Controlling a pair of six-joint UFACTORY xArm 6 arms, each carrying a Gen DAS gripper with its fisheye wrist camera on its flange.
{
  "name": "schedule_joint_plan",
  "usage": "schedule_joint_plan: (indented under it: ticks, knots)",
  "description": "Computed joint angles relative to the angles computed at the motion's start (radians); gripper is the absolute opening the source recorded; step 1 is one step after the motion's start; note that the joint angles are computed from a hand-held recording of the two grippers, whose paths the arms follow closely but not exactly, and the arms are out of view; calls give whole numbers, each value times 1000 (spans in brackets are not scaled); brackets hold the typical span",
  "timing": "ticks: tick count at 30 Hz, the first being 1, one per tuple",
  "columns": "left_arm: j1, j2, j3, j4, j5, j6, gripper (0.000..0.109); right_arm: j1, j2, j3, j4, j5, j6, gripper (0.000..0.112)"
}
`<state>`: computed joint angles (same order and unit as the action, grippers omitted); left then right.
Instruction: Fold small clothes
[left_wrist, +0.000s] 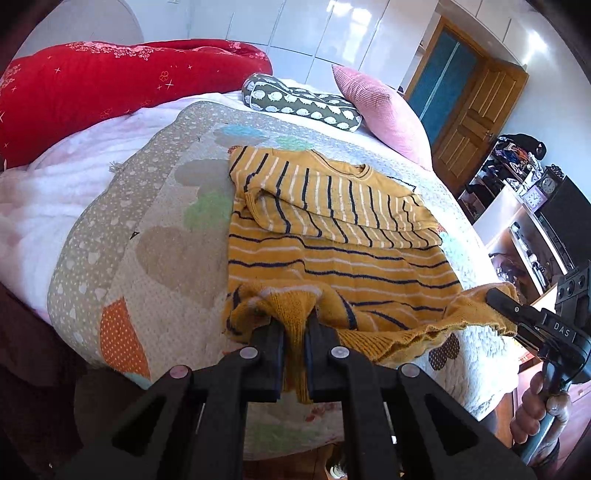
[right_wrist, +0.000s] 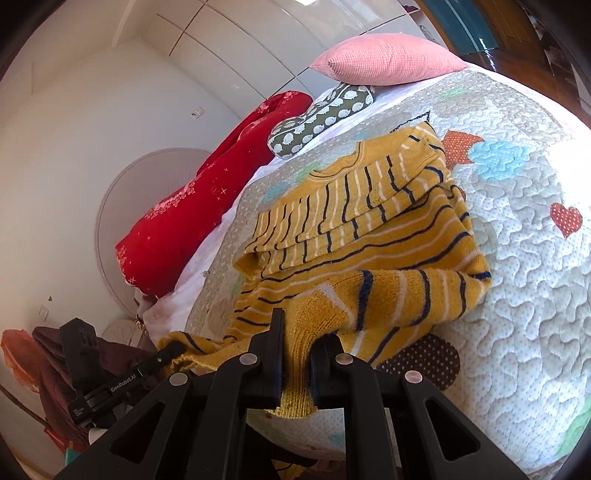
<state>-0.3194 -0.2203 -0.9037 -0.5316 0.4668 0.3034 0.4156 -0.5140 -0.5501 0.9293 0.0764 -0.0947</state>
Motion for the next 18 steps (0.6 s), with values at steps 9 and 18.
schedule_joint_plan:
  ticks: [9,18]
  knots:
    - [25,272,-323,-33,87,-28,8,-105,190,-187,-75,62,-9,11]
    - [29,622,-800,87,251,-175,8,-222,444,-470,-143,155,-20,11]
